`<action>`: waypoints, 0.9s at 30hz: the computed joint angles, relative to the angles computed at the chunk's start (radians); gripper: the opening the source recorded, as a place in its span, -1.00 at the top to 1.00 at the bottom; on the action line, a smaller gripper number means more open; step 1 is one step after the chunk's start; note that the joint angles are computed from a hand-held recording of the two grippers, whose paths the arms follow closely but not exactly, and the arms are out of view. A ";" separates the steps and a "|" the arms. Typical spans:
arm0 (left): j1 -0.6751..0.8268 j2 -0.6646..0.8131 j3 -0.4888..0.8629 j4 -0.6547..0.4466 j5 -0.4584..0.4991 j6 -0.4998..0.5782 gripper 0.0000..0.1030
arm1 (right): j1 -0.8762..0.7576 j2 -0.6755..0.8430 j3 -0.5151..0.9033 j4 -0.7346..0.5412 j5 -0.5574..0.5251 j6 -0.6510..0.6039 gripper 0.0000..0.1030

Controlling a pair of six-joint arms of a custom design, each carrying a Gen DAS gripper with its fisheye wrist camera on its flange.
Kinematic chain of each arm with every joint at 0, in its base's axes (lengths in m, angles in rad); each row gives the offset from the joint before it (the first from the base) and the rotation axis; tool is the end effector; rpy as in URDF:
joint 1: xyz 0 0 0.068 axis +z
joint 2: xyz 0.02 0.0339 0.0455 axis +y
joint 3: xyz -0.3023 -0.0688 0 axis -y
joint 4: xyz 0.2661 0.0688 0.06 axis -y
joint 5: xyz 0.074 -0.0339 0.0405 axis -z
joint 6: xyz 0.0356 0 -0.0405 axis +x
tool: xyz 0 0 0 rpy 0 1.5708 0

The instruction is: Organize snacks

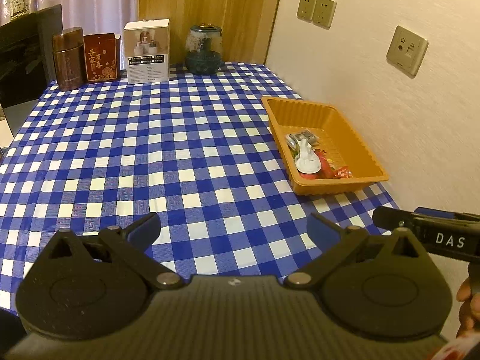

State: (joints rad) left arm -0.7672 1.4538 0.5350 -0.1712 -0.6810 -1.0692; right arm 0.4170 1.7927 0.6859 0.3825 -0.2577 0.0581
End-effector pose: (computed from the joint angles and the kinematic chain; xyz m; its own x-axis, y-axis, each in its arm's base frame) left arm 0.1890 -0.1511 0.1485 -0.5960 -0.3717 -0.7118 -0.4011 0.9057 -0.1371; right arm 0.3076 0.1462 0.1254 -0.6377 -0.2211 -0.7379 -0.5300 0.8210 0.2121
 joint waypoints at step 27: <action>0.000 -0.004 -0.003 -0.001 -0.001 0.001 -1.00 | 0.000 0.005 -0.005 0.013 0.003 0.006 -0.53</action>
State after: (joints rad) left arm -0.7670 1.4498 0.5321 -0.1726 -0.6817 -1.0686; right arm 0.4172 1.7976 0.6805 0.3956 -0.2543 0.0638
